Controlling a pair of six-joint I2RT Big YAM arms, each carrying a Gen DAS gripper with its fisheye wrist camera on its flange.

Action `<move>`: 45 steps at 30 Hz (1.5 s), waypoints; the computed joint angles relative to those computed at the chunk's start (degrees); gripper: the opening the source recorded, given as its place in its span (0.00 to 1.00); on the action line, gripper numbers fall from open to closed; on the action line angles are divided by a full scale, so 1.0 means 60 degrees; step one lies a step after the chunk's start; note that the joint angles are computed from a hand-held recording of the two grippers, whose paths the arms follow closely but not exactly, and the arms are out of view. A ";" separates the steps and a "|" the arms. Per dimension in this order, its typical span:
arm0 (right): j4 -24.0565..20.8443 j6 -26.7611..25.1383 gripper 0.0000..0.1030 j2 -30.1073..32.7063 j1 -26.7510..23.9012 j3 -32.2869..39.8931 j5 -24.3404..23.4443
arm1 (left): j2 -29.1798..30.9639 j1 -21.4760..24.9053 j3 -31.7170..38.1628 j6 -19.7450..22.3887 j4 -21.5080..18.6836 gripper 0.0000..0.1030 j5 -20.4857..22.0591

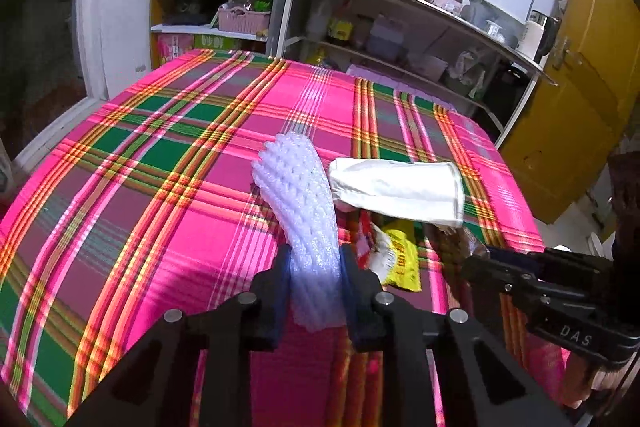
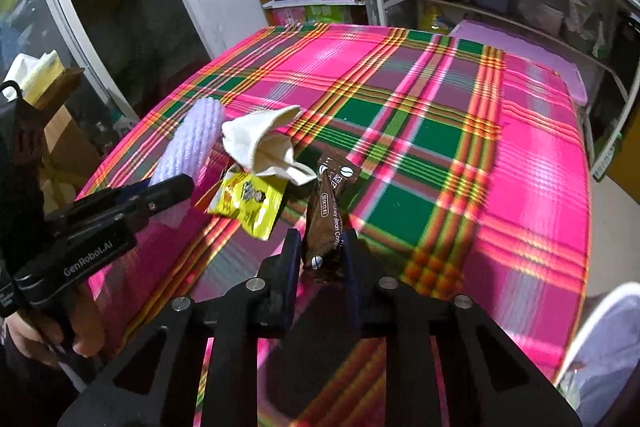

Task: Collect trash
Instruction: 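Grasp the white foam net with the left gripper while the right gripper grasps the brown wrapper, then carry the foam net and brown wrapper over the bin and open both grippers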

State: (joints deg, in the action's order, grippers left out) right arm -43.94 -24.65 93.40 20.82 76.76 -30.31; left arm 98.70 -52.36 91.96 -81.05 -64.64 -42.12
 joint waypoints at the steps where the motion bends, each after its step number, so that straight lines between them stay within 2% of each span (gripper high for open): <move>1: 0.0028 0.0015 0.21 -0.0164 -0.0091 -0.0141 -0.0064 | -0.0003 -0.0071 0.0059 -0.0044 -0.0086 0.22 -0.0086; 8: 0.0163 -0.0030 0.21 -0.1129 -0.0628 -0.0867 -0.0460 | 0.0205 -0.0678 0.0851 -0.0263 -0.0768 0.22 -0.0692; 14: 0.0261 -0.0089 0.21 -0.2076 -0.1222 -0.1497 -0.0968 | 0.0627 -0.1222 0.1792 -0.0077 -0.1044 0.22 -0.1053; 27: 0.0291 -0.0285 0.21 -0.3353 -0.2706 -0.2426 -0.1887 | 0.1920 -0.2053 0.4217 0.1199 -0.1138 0.22 -0.1532; 36: 0.0189 -0.0464 0.21 -0.3590 -0.3579 -0.2617 -0.2302 | 0.2815 -0.2270 0.5762 0.2287 -0.0993 0.22 -0.1417; 45: 0.0222 -0.0478 0.21 -0.3494 -0.4206 -0.2574 -0.2505 | 0.3489 -0.2265 0.6857 0.2906 -0.1018 0.22 -0.1121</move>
